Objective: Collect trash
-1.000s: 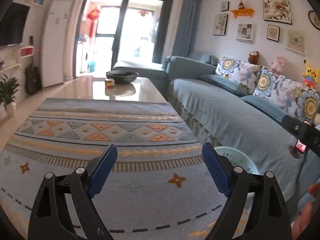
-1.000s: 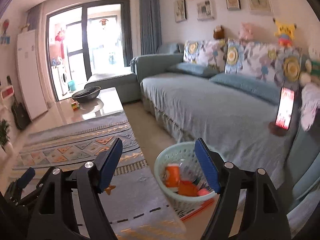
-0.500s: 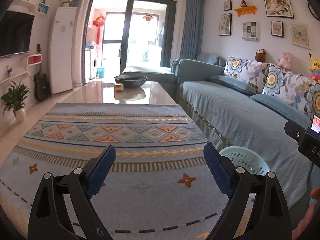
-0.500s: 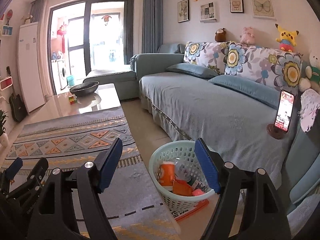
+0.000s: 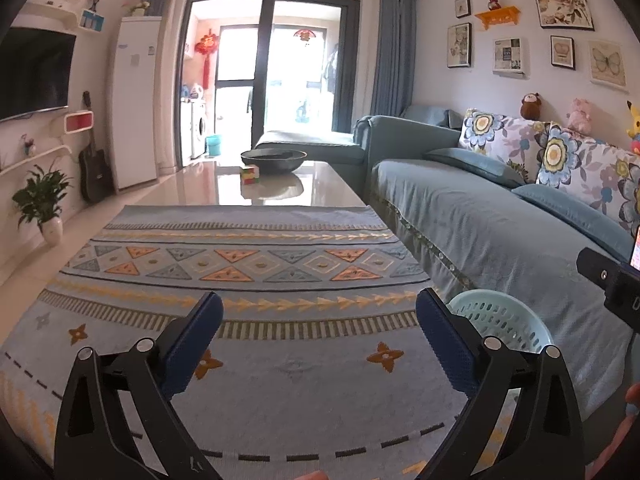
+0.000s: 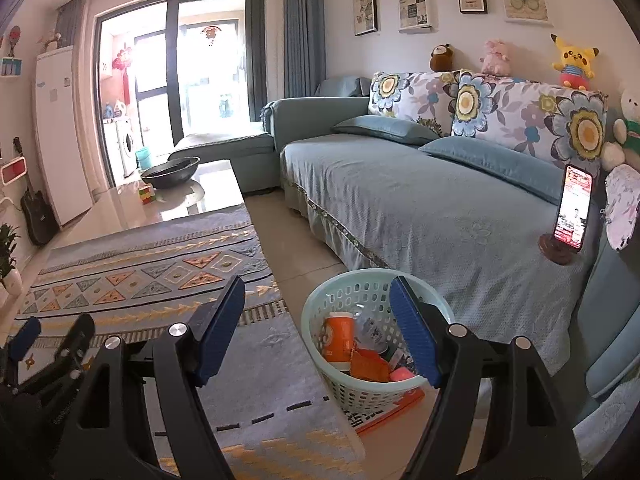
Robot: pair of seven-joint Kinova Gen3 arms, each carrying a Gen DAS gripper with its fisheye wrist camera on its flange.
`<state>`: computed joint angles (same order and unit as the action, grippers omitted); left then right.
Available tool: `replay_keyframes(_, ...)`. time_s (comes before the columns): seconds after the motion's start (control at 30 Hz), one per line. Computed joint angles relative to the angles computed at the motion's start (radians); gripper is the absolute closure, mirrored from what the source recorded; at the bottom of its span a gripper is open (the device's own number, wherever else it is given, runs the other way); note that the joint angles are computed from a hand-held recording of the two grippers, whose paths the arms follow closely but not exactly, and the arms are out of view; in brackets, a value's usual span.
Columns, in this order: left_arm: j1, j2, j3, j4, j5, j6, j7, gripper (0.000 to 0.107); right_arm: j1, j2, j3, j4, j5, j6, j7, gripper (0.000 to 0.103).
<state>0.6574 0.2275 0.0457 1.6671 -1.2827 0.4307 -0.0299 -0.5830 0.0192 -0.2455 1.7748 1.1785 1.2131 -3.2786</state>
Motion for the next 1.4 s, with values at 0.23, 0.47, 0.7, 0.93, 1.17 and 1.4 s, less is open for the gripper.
replay_keyframes(0.23, 0.001, -0.001, 0.005, 0.005, -0.010, 0.012, 0.011, 0.013, -0.004, 0.004, 0.000, -0.002, 0.000, -0.005, 0.002, 0.032)
replay_keyframes(0.47, 0.002, 0.001, 0.012, 0.002, -0.004, 0.021, -0.005, 0.013, 0.004, 0.002, 0.006, 0.009, -0.006, -0.020, -0.008, 0.032)
replay_keyframes(0.7, 0.008, 0.005, 0.008, 0.001, 0.004, 0.018, -0.016, 0.013, 0.013, 0.003, 0.010, 0.017, -0.017, -0.037, -0.013, 0.032)
replay_keyframes(0.93, 0.011, 0.007, 0.007, -0.004, 0.013, 0.021, -0.031, 0.013, 0.016, 0.002, 0.009, 0.020, -0.018, -0.043, -0.016, 0.032)
replay_keyframes(1.17, 0.011, 0.006, 0.005, -0.003, 0.018, 0.016, -0.037, 0.013, 0.014, 0.004, 0.007, 0.023, -0.008, -0.041, -0.024, 0.032)
replay_keyframes(1.4, 0.013, 0.007, 0.002, -0.005, 0.023, 0.015, -0.043, 0.013, 0.017, 0.001, 0.009, 0.029, -0.012, -0.054, -0.023, 0.032)
